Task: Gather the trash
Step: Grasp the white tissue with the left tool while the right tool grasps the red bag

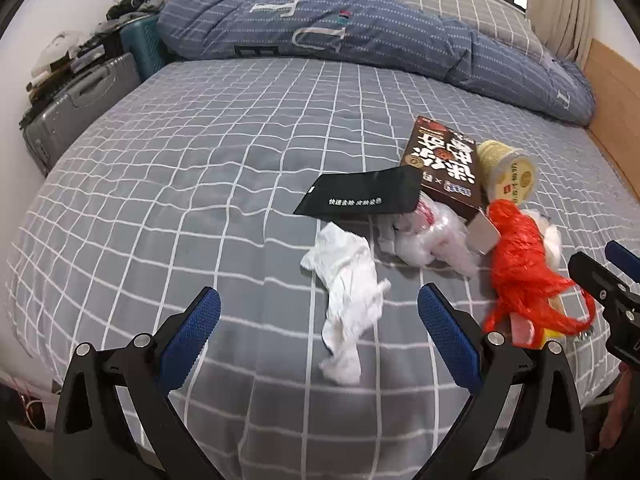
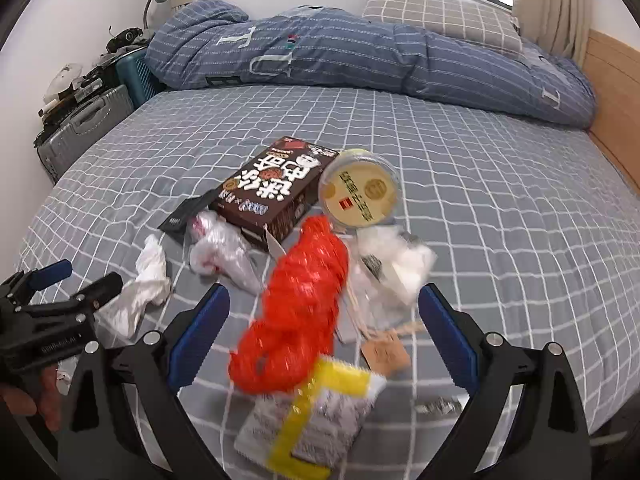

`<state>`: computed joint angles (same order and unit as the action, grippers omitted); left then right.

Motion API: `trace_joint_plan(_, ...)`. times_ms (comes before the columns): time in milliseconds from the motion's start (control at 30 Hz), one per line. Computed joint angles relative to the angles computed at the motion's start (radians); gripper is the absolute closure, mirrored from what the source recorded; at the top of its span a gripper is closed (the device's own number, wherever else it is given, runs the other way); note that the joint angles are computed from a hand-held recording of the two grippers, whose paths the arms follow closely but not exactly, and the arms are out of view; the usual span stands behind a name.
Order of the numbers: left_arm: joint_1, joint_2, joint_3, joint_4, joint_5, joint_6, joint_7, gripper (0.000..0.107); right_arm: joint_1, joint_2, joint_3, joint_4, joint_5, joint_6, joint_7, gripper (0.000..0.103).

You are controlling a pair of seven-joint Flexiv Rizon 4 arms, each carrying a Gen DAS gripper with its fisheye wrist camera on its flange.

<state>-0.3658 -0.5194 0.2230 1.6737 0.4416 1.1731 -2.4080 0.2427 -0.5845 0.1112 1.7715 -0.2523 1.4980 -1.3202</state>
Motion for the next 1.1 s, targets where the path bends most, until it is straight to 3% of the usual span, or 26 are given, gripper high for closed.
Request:
trace_joint_plan(200, 0.033, -0.052, -0.016, -0.046, -0.040, -0.005, 0.056, 0.010, -0.017, -0.073, 0.034, -0.100, 0.015, -0.064, -0.013, 0.012)
trace_joint_plan(600, 0.048, -0.130, -0.032, -0.081, -0.142, 0.009, 0.161, 0.018, -0.035, -0.149, 0.071, -0.202, 0.078, -0.174, -0.060, 0.031)
trace_joint_plan(733, 0.034, -0.151, -0.021, -0.091, -0.163, -0.001, 0.169, 0.028, -0.036, -0.160, 0.073, -0.212, 0.092, -0.188, -0.075, 0.040)
trace_joint_plan(833, 0.024, -0.162, -0.015, -0.105, -0.167, -0.020, 0.182, 0.044, -0.042, -0.164, 0.088, -0.221, 0.105, -0.204, -0.098, 0.053)
trace_joint_plan(933, 0.015, -0.169, -0.007, -0.116, -0.161, -0.029, 0.183, 0.059, -0.030, -0.162, 0.079, -0.218, 0.108, -0.203, -0.103, 0.058)
trace_joint_plan(1100, 0.023, -0.168, -0.017, -0.115, -0.171, -0.021, 0.193, 0.071, -0.031, -0.160, 0.083, -0.223, 0.123, -0.203, -0.109, 0.063)
